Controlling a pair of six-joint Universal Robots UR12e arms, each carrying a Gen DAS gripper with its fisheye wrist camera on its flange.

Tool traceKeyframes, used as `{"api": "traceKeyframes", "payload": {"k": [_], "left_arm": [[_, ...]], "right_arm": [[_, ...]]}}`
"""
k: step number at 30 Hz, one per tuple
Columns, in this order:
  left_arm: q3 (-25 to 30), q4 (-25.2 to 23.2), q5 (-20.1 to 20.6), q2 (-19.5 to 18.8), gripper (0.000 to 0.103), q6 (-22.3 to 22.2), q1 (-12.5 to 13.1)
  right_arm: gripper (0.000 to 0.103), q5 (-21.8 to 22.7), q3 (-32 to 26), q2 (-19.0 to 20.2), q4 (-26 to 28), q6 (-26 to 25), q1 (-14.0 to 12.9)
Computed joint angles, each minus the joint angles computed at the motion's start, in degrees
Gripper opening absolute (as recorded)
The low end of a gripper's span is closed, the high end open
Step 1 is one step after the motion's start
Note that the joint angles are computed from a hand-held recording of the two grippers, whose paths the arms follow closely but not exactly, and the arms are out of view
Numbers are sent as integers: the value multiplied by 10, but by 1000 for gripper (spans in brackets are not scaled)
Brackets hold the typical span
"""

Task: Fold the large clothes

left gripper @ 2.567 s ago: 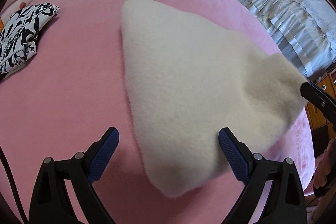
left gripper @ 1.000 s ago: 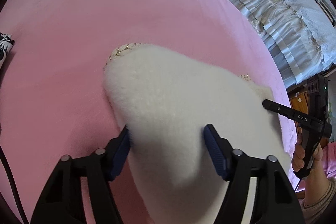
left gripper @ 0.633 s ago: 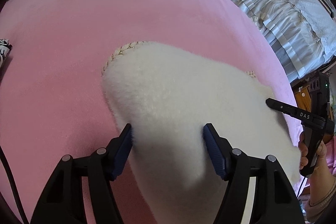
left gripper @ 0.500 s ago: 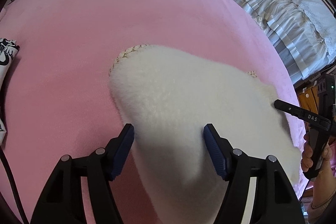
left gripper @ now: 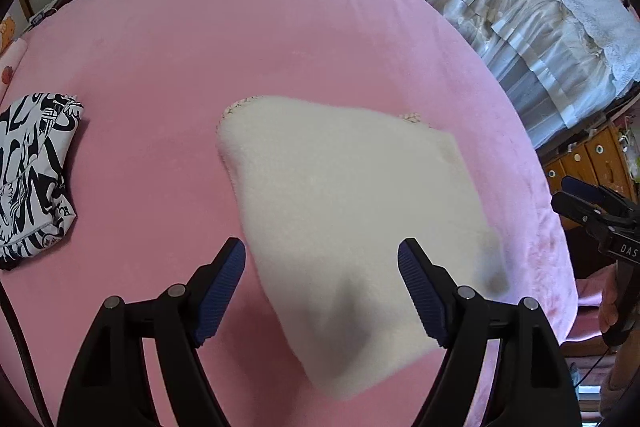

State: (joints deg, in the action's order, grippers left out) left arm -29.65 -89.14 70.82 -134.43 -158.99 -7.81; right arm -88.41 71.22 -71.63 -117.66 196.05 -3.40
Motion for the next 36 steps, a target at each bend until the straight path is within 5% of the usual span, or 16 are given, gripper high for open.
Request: {"api": "traceKeyframes", "payload": {"k": [9, 17, 21, 28, 36], "left_arm": [[-61, -43, -98, 50, 92, 30, 23], [-130, -35, -153, 50, 92, -24, 43], [-163, -18, -182, 43, 92, -41, 45], [-231, 99, -213, 48, 102, -90, 48], [-221, 53, -260, 20, 103, -84, 53]], "right_arm": [[94, 13, 5, -30, 43, 36, 17], [94, 29, 49, -43, 24, 52, 17], [94, 97, 81, -39, -3, 41, -6], [94, 243, 117, -8, -43, 15, -53], [94, 370, 135, 33, -94, 15, -87]]}}
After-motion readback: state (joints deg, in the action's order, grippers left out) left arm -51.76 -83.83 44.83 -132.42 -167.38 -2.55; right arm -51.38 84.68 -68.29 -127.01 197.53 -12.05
